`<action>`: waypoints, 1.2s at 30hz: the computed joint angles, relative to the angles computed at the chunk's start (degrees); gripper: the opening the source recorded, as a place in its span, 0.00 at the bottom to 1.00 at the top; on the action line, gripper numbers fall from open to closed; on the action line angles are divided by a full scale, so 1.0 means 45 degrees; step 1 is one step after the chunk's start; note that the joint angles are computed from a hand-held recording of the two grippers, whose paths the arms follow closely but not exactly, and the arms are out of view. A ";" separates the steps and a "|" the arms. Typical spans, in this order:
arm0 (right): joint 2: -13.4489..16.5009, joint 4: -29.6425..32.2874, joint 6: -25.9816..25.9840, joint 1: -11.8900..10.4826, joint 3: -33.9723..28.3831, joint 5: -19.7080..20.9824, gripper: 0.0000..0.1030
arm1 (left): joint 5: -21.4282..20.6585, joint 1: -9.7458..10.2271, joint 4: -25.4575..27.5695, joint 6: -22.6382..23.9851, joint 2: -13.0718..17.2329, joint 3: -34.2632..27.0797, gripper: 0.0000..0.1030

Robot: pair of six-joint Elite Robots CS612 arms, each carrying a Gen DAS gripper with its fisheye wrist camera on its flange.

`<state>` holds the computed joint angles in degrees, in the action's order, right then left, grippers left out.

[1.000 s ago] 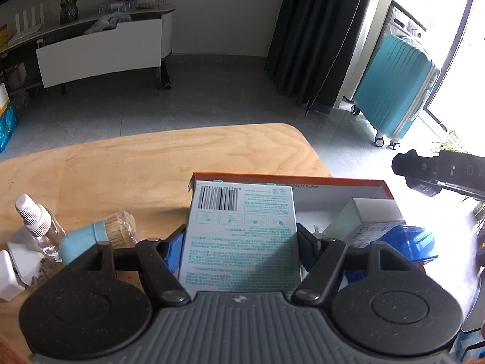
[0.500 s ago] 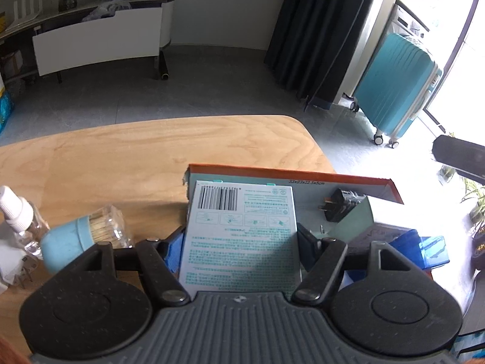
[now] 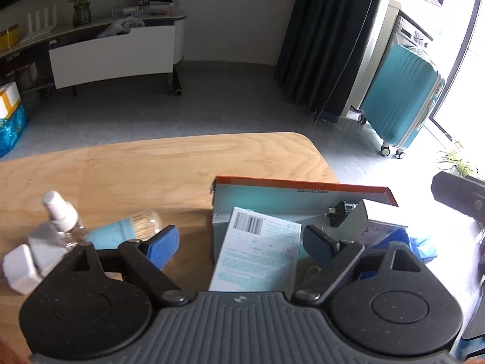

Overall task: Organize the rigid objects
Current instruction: 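Lower both grippers into the box and open them to release both items, then move both open grippers back toward the items on the table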

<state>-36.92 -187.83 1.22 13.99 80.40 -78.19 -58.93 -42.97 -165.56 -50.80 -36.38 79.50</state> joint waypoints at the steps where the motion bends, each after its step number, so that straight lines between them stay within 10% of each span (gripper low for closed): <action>1: -0.0034 -0.0011 0.0002 0.0036 0.0068 0.0008 0.76 | 0.0145 -0.0051 0.0023 -0.0030 -0.0087 0.0130 0.89; 36: -0.0049 0.1371 -0.0704 0.1680 -0.0130 0.1434 0.77 | 0.2085 -0.0294 0.0003 -0.3097 -0.2513 0.4392 0.92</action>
<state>-37.15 -181.66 -1.95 21.56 79.82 -71.73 -49.55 -44.29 -165.55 -64.73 -47.69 99.27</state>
